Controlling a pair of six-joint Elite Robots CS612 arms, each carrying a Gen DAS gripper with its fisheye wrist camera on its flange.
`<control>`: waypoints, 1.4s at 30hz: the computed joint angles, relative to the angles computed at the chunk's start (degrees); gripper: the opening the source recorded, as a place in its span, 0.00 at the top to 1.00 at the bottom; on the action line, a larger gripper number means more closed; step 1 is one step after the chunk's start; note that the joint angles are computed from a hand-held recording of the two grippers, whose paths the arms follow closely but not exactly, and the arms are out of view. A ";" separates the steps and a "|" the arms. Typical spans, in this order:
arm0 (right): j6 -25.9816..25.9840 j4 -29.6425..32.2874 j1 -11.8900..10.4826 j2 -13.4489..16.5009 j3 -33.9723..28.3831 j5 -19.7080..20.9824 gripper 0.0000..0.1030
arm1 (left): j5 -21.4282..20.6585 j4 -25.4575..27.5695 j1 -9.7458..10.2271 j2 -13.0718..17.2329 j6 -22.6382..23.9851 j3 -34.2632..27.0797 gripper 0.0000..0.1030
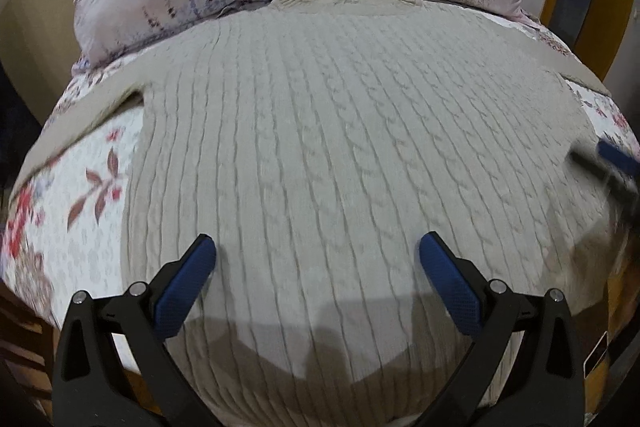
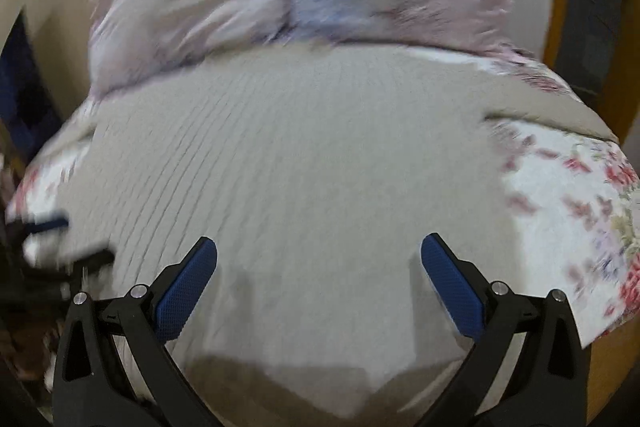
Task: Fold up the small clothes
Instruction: 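Grasp the sweater sleeve cuff with the right gripper and lift it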
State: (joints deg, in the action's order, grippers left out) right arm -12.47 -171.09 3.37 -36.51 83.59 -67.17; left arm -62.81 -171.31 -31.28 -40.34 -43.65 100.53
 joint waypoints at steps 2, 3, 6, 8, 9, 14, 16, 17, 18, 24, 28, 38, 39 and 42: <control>6.58 0.42 -1.35 1.63 -4.24 0.20 0.01 | -2.10 -0.48 1.07 0.09 0.85 -0.67 0.02; 8.74 0.97 -1.82 2.35 -5.96 0.28 0.01 | -2.93 -0.70 1.58 0.17 1.01 -1.05 0.02; 17.04 6.15 -3.50 5.81 -14.24 -1.57 0.16 | -2.92 -1.86 2.93 0.56 1.64 -2.34 0.02; 22.35 12.28 -4.25 8.44 -20.45 -4.43 0.31 | -2.70 -2.95 3.56 0.74 2.42 -2.92 0.02; 24.07 14.20 -4.53 9.29 -22.32 -5.05 0.35 | -2.73 -3.88 3.94 0.86 3.09 -3.21 0.02; 33.70 22.24 -6.30 14.35 -31.59 -8.04 0.36 | -1.54 -7.62 5.32 1.51 5.87 -4.61 0.02; 36.84 24.46 -6.74 16.25 -34.84 -9.38 0.38 | -1.92 -7.25 5.86 1.83 6.70 -5.64 0.02; 38.31 25.42 -7.00 17.10 -36.18 -9.32 0.40 | -2.58 -7.73 6.22 2.15 7.62 -6.23 0.02; 39.93 26.32 -7.25 17.96 -37.49 -9.09 0.43 | -3.30 -8.48 6.55 2.50 8.47 -6.71 0.02; 44.83 25.28 -8.18 19.86 -39.82 -8.88 0.59 | -6.88 -8.68 7.79 3.99 9.57 -9.06 0.02; 48.85 22.93 -8.84 20.77 -40.35 -8.00 0.71 | -9.30 -9.49 8.56 4.72 10.20 -9.98 0.02; 41.27 14.66 -7.68 20.08 -38.45 -12.33 0.92 | -10.80 -13.40 10.05 5.88 6.92 -10.79 0.02; 38.81 12.48 -7.23 19.58 -37.81 -12.59 0.92 | -11.09 -13.56 10.19 5.92 6.61 -10.79 0.02; 32.36 7.38 -6.03 17.99 -35.76 -10.01 0.93 | -13.26 -15.73 10.71 6.23 6.29 -10.65 0.02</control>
State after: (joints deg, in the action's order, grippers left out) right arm 19.89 -163.71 -2.66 -18.51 47.83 -77.18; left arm -76.06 -187.03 -20.56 -34.11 -37.36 89.88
